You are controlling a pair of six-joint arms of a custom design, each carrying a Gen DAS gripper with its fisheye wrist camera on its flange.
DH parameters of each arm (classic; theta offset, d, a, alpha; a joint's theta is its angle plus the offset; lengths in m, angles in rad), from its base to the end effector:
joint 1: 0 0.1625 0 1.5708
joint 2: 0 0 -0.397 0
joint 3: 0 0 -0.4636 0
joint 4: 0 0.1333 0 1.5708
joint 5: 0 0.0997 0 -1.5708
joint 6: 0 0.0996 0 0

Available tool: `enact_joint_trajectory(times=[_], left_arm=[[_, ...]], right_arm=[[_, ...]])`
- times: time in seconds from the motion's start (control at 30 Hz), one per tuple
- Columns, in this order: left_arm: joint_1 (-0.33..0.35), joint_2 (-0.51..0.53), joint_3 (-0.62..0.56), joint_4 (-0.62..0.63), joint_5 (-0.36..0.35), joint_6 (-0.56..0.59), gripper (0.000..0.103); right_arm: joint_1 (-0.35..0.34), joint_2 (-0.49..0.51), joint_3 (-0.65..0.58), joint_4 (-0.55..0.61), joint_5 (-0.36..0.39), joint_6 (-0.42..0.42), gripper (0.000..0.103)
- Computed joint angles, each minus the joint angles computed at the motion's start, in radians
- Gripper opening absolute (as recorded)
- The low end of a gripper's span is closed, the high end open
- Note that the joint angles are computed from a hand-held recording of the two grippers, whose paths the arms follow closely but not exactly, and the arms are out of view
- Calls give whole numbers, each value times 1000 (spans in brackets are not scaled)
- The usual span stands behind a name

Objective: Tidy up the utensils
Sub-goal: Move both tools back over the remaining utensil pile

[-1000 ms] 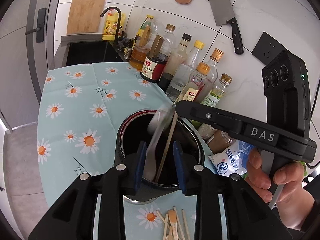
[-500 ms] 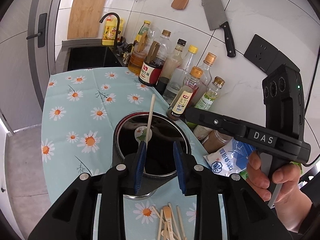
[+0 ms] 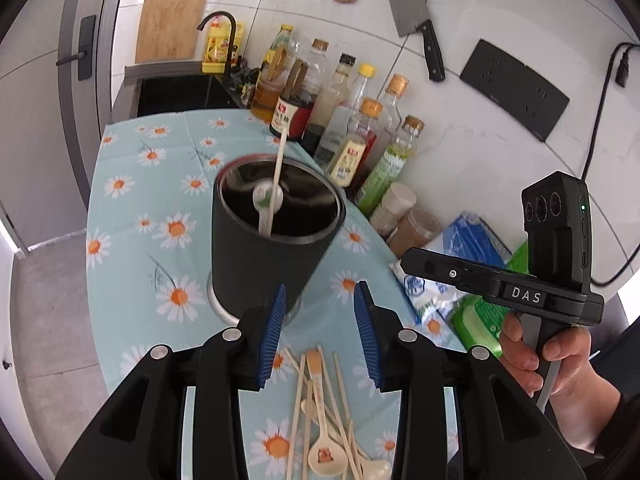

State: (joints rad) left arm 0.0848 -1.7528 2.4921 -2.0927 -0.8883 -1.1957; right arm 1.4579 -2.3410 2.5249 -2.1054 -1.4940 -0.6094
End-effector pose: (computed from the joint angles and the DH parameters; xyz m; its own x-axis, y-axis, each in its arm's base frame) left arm -0.3335 -0.2252 0.1436 -0.8797 0.2105 -0.4263 0.4214 0.7605 -0.4940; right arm 0.1054 -0.3210 0.3037 -0.8754 -0.4635 0.1376 -0.4820 0.8145 -0.3230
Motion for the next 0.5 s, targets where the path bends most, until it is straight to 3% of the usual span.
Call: enact_joint_trajectory(times=[0.17, 0.5], left_arm=[[-42, -29, 39, 49, -66, -82, 34], [-78, -84, 133, 40, -190, -216, 34]], right_arm=[[-78, -106, 44, 129, -25, -49, 28], [-219, -185, 88, 307, -46, -75, 28]])
